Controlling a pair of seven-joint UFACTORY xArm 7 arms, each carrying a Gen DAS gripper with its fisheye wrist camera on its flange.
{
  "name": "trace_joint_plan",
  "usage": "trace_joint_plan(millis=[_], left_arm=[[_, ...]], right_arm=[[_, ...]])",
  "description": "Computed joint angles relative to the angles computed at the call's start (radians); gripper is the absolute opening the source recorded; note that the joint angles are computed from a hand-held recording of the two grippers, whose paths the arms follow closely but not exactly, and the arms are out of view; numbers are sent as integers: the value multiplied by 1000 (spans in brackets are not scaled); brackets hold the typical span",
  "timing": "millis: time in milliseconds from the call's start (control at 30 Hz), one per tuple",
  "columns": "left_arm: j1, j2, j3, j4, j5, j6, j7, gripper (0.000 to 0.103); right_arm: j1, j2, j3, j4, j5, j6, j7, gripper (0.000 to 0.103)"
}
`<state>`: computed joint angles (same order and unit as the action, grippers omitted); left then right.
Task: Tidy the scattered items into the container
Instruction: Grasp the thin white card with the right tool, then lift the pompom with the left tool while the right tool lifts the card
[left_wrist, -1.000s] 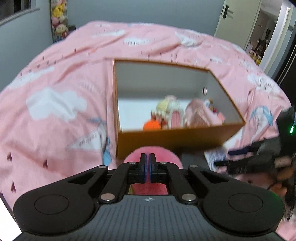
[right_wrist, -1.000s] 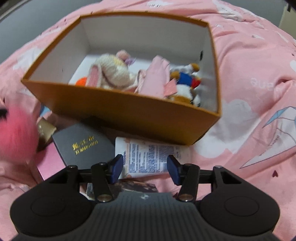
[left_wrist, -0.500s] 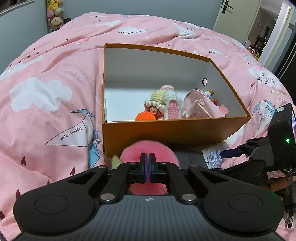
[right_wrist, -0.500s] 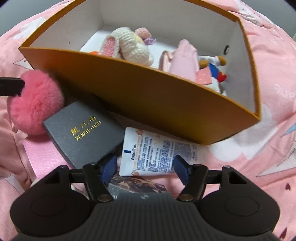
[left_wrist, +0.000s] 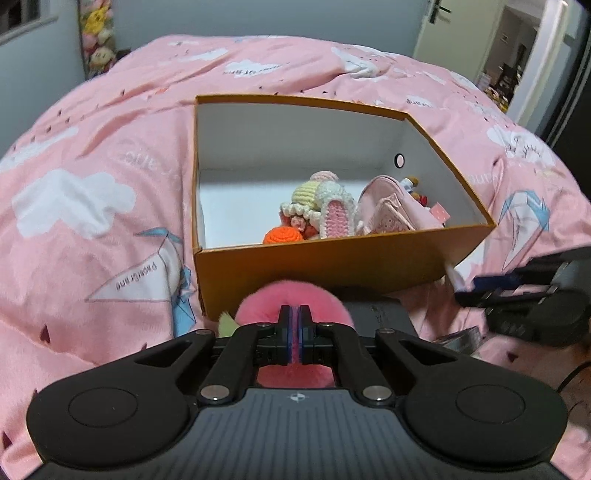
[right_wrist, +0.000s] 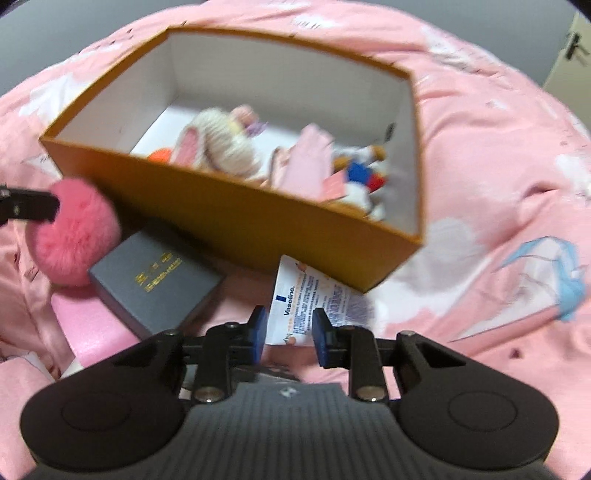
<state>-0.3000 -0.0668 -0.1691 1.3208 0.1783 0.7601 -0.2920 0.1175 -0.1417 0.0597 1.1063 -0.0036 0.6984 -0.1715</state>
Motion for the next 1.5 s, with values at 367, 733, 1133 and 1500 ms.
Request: trace_joint_plan(millis=[367,733,1133,1500], left_arm=[[-12,-13,-18,-36,121,14,39,55],[-1,60,10,8,12,-5,-14,62],[-16,93,20,2,68,-37,-50,55],[3,14,17,-74,45,-123,-73,27]], right_arm=[[-38,-28,1,-8,-122,-43,92,29],[-72,16,-29,25,-110,-22,127,23],[-85,61,-45,33,-26,-25,119,13],[-85,14,-58,11,78,-38,49,12]])
